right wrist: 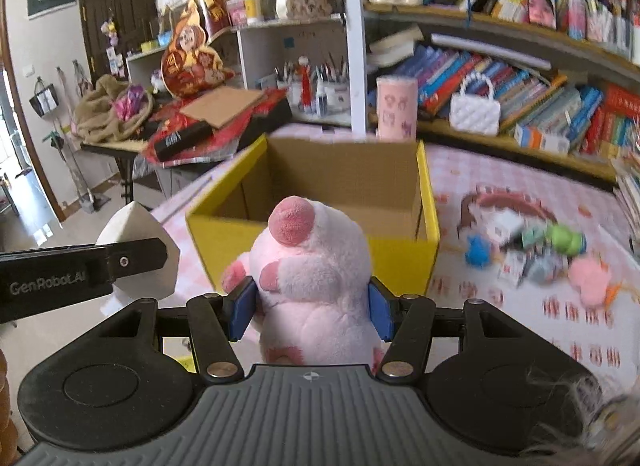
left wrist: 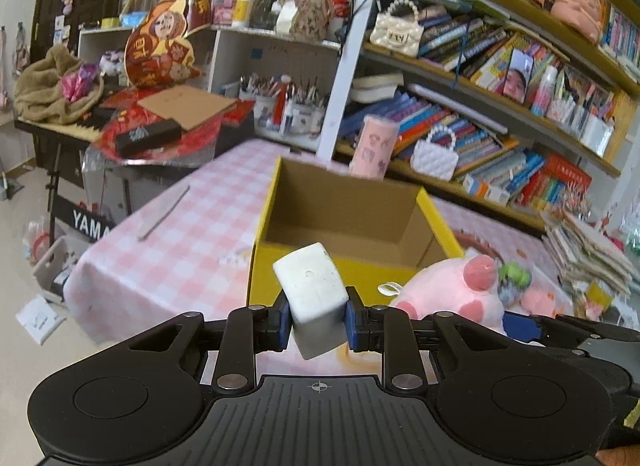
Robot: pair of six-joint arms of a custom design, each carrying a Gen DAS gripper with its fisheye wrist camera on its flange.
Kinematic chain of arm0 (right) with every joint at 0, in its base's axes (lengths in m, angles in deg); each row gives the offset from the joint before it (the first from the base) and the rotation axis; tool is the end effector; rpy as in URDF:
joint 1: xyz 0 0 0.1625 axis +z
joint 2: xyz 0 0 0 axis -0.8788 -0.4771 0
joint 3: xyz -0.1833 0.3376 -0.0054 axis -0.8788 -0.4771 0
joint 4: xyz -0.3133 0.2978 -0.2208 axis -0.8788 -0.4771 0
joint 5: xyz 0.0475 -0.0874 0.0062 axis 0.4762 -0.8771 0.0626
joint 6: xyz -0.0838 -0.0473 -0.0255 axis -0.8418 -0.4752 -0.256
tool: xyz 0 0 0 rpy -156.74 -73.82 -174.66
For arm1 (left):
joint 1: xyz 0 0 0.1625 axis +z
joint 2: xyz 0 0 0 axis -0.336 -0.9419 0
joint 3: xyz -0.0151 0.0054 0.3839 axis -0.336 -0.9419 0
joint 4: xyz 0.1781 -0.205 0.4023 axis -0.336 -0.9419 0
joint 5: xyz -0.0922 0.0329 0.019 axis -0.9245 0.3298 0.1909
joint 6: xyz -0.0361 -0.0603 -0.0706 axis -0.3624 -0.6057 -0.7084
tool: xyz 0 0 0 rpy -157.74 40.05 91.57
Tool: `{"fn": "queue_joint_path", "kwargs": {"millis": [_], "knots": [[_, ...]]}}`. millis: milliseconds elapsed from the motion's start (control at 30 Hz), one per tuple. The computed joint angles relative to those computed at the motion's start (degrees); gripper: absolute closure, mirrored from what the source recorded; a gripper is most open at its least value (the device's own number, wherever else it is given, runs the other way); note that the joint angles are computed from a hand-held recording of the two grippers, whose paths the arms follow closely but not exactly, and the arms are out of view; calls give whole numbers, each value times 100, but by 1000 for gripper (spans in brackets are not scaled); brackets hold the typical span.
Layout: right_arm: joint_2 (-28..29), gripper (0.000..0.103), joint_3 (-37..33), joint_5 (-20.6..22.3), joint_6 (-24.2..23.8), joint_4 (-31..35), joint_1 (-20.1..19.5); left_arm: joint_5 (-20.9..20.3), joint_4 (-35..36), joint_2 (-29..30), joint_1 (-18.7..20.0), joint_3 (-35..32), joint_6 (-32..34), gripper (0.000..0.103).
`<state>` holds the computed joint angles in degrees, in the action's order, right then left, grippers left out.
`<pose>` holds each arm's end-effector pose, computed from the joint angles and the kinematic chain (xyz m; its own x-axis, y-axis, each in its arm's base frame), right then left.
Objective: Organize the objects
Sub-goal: 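Carry the pink pig and white cube over the yellow box with both tools, then open the right tool to drop the pig while the left tool releases the cube into the box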
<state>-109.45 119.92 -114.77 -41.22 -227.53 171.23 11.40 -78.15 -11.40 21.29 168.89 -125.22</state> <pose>0.2371 -0.3172 0.2079 -0.5770 -0.6783 0.4550 -0.8165 0.4643 -0.3431 -0.2900 -0.2235 0.1472 -0.7829 -0.4176 -0.4611 0.2835 0.4204 -0.8619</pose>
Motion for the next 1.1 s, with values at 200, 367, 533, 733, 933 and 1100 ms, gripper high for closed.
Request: {"fn": "queue_joint_path", "kwargs": {"millis": [200, 367, 533, 733, 933, 1100], "knots": [[743, 48, -508, 259, -209, -401, 30, 752, 230, 177, 506, -304, -58, 79], [1434, 48, -929, 416, -440, -732, -61, 1283, 53, 375, 1057, -507, 184, 79], [2245, 48, -1344, 399, -687, -987, -212, 1578, -633, 550, 1639, -581, 804, 79], [2983, 50, -1768, 304, -1064, -1044, -336, 1637, -1973, 742, 2254, -537, 2074, 79], [3463, 62, -2204, 144, -1129, -705, -482, 1528, -2859, 983, 2679, -575, 3010, 79], [3646, 75, -2344, 306, -1365, -765, -575, 1401, -3108, 1137, 2916, -657, 3307, 79]]}}
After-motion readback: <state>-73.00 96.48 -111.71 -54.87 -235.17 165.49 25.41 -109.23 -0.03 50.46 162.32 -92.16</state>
